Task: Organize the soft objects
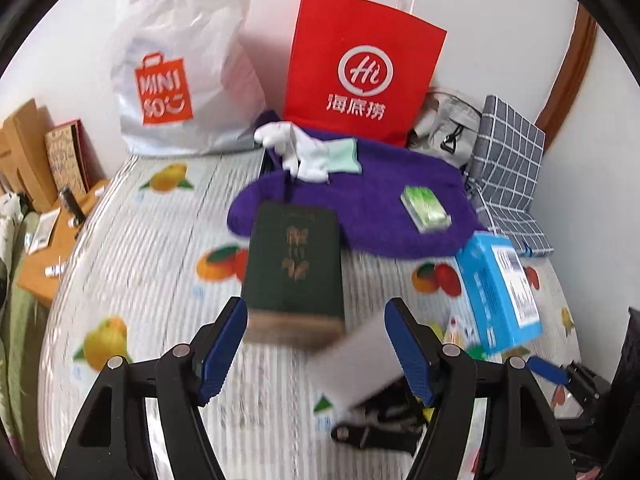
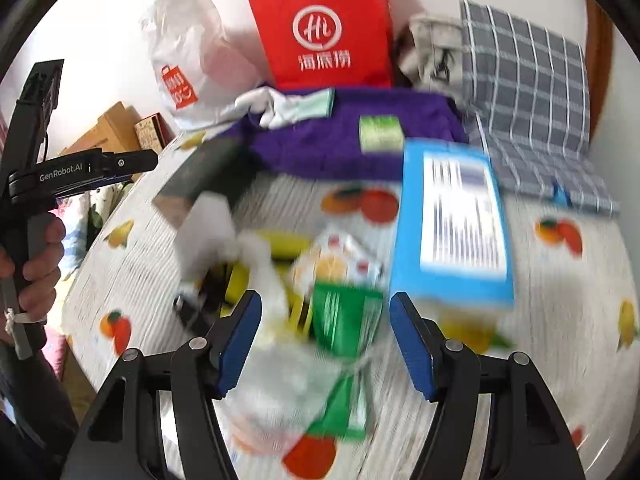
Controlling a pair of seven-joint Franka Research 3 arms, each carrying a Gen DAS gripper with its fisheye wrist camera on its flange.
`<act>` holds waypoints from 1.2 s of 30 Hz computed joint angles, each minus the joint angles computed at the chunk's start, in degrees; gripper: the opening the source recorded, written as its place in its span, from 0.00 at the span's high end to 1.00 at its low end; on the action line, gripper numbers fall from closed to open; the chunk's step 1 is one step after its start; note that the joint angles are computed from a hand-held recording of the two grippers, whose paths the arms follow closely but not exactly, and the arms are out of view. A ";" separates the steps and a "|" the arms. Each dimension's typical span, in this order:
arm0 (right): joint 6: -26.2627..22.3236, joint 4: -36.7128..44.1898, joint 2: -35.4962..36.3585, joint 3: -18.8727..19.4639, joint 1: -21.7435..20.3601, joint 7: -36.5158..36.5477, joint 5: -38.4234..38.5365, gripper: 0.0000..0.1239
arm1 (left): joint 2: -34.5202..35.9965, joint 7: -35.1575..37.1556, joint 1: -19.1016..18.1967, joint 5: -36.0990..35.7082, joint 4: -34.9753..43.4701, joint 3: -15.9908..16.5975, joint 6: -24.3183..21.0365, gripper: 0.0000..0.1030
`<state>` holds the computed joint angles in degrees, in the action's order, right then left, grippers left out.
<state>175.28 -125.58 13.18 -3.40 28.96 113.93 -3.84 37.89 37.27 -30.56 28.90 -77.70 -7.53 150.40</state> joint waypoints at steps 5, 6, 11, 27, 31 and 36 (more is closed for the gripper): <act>1.15 -4.21 -0.83 10.25 -6.34 -9.57 12.54 0.41 | -3.62 -3.82 -0.48 1.37 -7.69 0.36 4.76 0.33; 1.48 -4.49 -0.56 10.46 -5.92 -10.25 13.46 0.40 | -4.27 -4.50 -0.48 1.60 -9.14 0.31 5.59 0.33; 2.17 -2.89 2.33 0.49 5.16 -2.37 7.42 0.38 | -7.22 -8.24 -1.06 4.25 -15.20 1.19 8.99 0.33; 9.11 -2.63 5.92 -14.99 18.98 4.49 -1.42 0.98 | -9.80 -12.98 0.61 5.83 -22.88 0.14 12.71 0.33; 11.90 -5.95 2.70 -13.72 18.08 1.51 1.27 0.98 | -9.28 -12.54 0.44 5.62 -22.25 -0.12 12.30 0.33; 10.97 -9.29 -0.84 -9.22 13.57 -1.94 6.67 0.67 | -7.94 -11.91 0.28 4.71 -20.87 -0.48 12.00 0.33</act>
